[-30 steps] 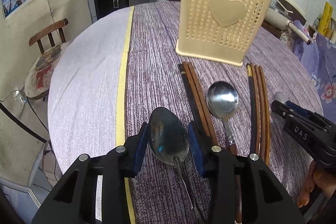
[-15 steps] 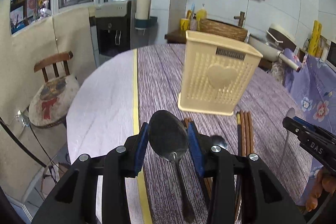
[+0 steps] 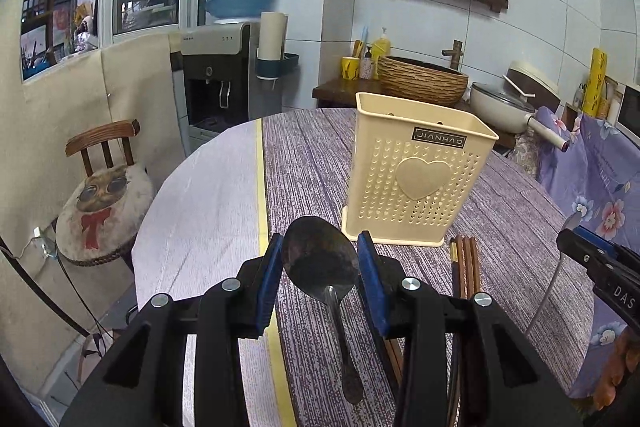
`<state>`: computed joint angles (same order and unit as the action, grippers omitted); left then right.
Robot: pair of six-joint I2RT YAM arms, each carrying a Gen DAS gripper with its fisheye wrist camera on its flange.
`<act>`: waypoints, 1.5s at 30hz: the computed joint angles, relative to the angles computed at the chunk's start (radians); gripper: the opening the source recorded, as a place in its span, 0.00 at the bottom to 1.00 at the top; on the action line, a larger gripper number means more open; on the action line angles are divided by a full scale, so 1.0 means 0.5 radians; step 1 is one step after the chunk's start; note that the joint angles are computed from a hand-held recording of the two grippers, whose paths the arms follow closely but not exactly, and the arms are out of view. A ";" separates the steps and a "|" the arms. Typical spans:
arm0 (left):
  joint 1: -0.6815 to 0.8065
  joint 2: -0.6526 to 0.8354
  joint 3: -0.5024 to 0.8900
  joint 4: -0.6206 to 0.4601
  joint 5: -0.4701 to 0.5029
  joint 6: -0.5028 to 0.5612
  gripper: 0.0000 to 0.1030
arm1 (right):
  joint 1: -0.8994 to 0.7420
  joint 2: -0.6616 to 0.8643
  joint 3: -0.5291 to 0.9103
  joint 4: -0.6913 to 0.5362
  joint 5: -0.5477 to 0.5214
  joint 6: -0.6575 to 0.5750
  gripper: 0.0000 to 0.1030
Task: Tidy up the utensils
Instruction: 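Lift both spoons and carry them over the cream JIANHAO basket, then lower both spoons into the basket and open both tools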
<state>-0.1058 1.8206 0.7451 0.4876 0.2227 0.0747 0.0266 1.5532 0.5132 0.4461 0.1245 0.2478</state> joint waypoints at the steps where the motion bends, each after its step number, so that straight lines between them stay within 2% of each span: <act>1: 0.003 -0.003 -0.001 0.001 0.005 0.002 0.36 | 0.000 0.001 -0.001 0.003 0.000 0.002 0.36; 12: 0.062 -0.053 0.028 -0.062 0.103 0.004 0.36 | 0.026 -0.121 -0.070 0.075 0.044 -0.072 0.36; 16: 0.105 -0.055 0.127 -0.201 0.240 -0.008 0.36 | 0.033 -0.185 -0.074 0.087 0.037 -0.097 0.36; 22: 0.100 -0.107 0.243 -0.259 0.332 -0.038 0.36 | 0.053 -0.195 0.019 0.115 0.026 -0.146 0.36; 27: 0.047 -0.159 0.421 -0.246 0.319 -0.146 0.36 | 0.050 -0.156 0.255 0.068 -0.005 -0.197 0.36; 31: -0.026 -0.120 0.677 -0.294 0.275 -0.224 0.36 | 0.049 -0.089 0.568 -0.043 -0.017 -0.228 0.36; 35: -0.126 -0.004 0.924 -0.269 0.096 -0.245 0.37 | 0.057 0.086 0.910 -0.053 0.063 -0.244 0.36; 38: -0.165 0.125 1.113 -0.308 0.034 -0.270 0.37 | 0.068 0.269 1.130 -0.056 0.139 -0.261 0.36; 41: -0.189 0.252 1.219 -0.316 0.005 -0.271 0.36 | 0.075 0.433 1.249 -0.048 0.195 -0.288 0.36; 45: -0.205 0.365 1.211 -0.235 -0.018 -0.248 0.36 | 0.075 0.558 1.236 0.023 0.204 -0.280 0.36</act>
